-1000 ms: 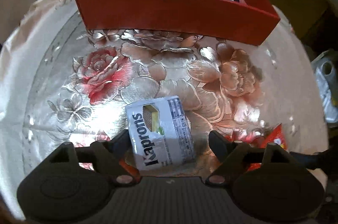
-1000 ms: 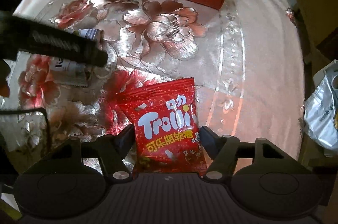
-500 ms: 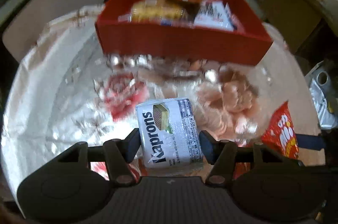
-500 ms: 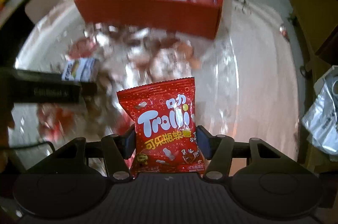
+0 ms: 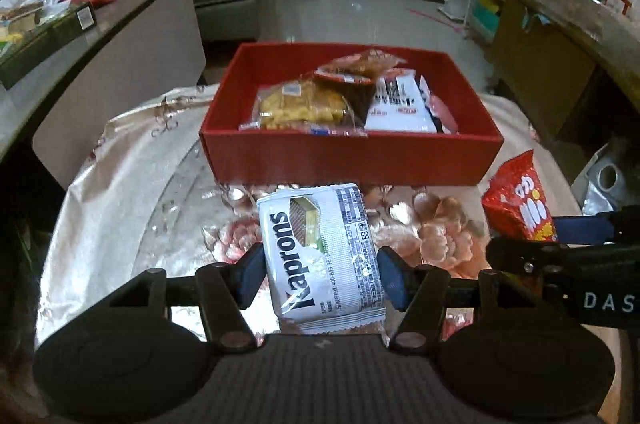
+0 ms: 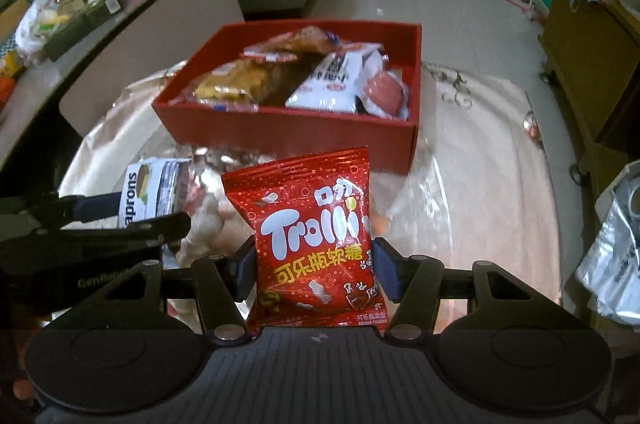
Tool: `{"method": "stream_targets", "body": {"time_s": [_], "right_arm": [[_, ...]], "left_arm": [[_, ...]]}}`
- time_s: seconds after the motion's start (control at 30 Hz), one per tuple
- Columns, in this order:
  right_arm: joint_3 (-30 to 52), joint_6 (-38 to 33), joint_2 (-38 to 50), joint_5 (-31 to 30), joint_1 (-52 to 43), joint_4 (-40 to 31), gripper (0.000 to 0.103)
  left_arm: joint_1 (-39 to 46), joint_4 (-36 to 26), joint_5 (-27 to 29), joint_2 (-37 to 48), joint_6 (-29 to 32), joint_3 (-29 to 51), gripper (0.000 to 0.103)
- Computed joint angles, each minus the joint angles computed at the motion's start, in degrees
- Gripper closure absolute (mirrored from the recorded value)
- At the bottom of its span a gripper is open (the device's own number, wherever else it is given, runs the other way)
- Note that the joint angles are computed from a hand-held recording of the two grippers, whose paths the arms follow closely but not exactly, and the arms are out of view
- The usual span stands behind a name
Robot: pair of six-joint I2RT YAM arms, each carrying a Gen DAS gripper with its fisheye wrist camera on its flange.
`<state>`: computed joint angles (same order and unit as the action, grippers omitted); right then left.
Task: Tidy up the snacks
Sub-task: 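Lift both packets and carry them over the red tray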
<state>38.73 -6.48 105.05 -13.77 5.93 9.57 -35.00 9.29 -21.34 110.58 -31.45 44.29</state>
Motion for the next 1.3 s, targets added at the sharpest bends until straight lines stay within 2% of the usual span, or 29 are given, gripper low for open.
{"method": "stream_targets", "body": {"time_s": [0.4,0.5,0.6,0.67,0.73,0.8,0.87,0.93,1.0,1.17,1.27,1.3], "right_arm": [[-0.1,3.7,-3.2,-0.7,1.2,3.5,0.038],[0.8,4.3,-2.9,-1.3,1.0,3.3,0.044],[2.9,3.5,-0.4,-1.1,1.0,0.5,0.044],[3.8,2.3,2.0,-0.1,1.8,-0.1,0.042],[7.7,3.1,6.5,2.4,3.2,-3.5,0.029],[10.4,5.8,10.1,4.0,4.1,-4.4,0.029],[13.4,8.1,13.4,2.5,5.1,-5.2,0.029],[15.3,10.1,15.9,2.3,6.5,-4.8,0.021],[17.1,11.0,18.6,4.7,8.2,-4.7,0.020],[21.3,10.1,24.7,10.6,10.5,-6.1,0.020],[19.8,7.7,23.1,10.2,11.1,-5.8,0.028],[19.4,7.9,22.4,8.8,10.7,-6.0,0.035]], "left_arm": [[0.4,2.5,-4.1,-3.0,2.2,-0.9,0.050],[0.7,2.7,-4.6,-3.3,2.5,-0.6,0.050],[1.2,2.4,-3.9,-3.2,2.3,-0.7,0.050],[1.7,2.2,-3.5,-3.2,2.1,-0.9,0.050],[2.6,1.9,-2.5,-3.4,1.3,-1.2,0.050],[3.1,2.0,-1.8,-3.6,1.3,-1.7,0.050],[3.3,2.3,-1.7,-3.6,1.6,-2.1,0.050],[4.0,2.5,-1.0,-3.6,1.6,-2.5,0.050],[4.7,2.8,-0.2,-3.6,1.6,-2.9,0.050],[6.6,3.8,2.0,-3.4,2.9,-4.1,0.050],[8.0,3.8,3.6,-3.4,2.7,-4.5,0.050],[8.3,3.8,4.2,-3.6,2.6,-4.7,0.050]]}}
